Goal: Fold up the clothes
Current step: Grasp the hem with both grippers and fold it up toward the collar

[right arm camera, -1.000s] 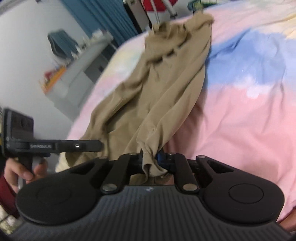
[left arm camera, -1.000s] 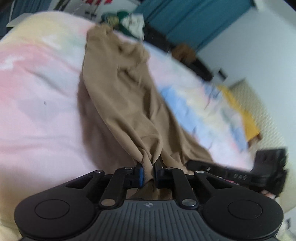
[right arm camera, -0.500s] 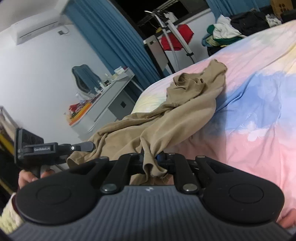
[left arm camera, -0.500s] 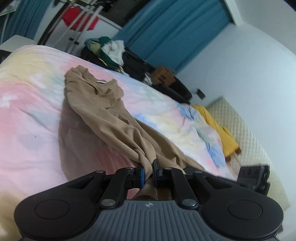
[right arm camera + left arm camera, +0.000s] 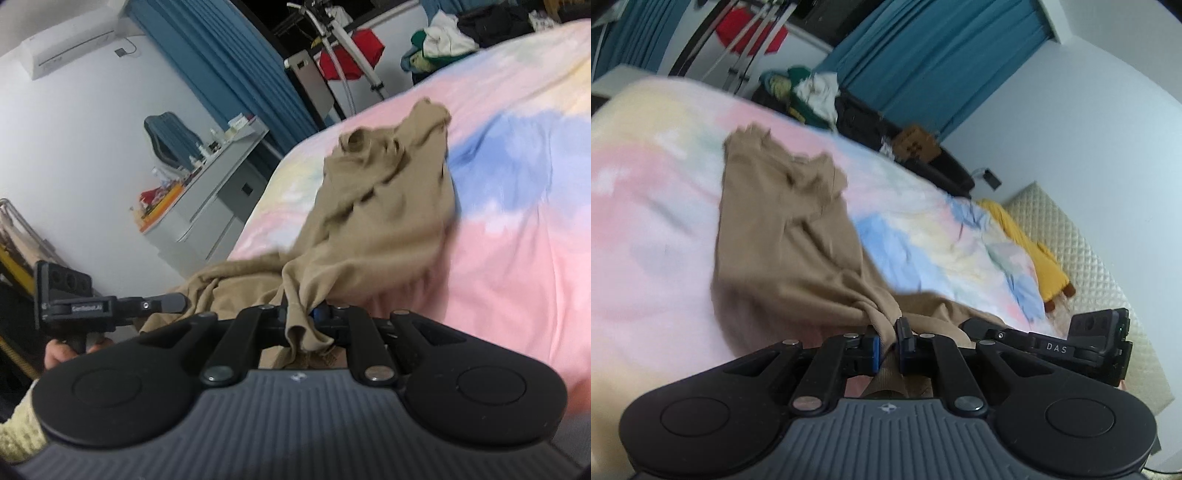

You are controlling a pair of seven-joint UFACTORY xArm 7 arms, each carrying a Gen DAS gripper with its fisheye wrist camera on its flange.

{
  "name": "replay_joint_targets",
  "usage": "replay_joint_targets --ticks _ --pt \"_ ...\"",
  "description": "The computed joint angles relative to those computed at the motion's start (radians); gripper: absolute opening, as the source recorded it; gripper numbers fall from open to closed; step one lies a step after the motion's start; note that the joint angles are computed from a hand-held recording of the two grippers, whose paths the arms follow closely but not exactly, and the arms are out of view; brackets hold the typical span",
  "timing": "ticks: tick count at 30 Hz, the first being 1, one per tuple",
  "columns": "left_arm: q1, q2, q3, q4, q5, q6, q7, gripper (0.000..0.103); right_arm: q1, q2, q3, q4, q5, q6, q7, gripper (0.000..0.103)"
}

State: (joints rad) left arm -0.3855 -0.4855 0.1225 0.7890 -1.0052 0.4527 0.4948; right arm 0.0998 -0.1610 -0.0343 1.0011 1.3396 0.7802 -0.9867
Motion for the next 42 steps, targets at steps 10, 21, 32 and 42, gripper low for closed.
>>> replay_joint_targets --ticks 10,21,32,42 --pt "0.095 0.564 -0.014 0.532 -0.048 -0.088 0.029 0.01 -0.012 0.494 0.097 0.549 -0.067 -0.229 0.19 0.012" --pt "0.212 1.016 -0.084 0.891 0.147 -0.127 -0.075 0.012 -0.016 0.984 0.14 1.039 -0.341 -0.288 0.468 0.012" --pt "0.269 1.002 -0.176 0.85 0.324 -0.188 -0.158 0.027 -0.014 1.069 0.184 1.13 -0.579 -0.322 0.583 0.018" --pt "0.178 0.659 -0.139 0.461 0.596 -0.382 -0.388 0.084 -0.128 0.799 0.386 0.724 -0.612 -0.621 0.416 0.067"
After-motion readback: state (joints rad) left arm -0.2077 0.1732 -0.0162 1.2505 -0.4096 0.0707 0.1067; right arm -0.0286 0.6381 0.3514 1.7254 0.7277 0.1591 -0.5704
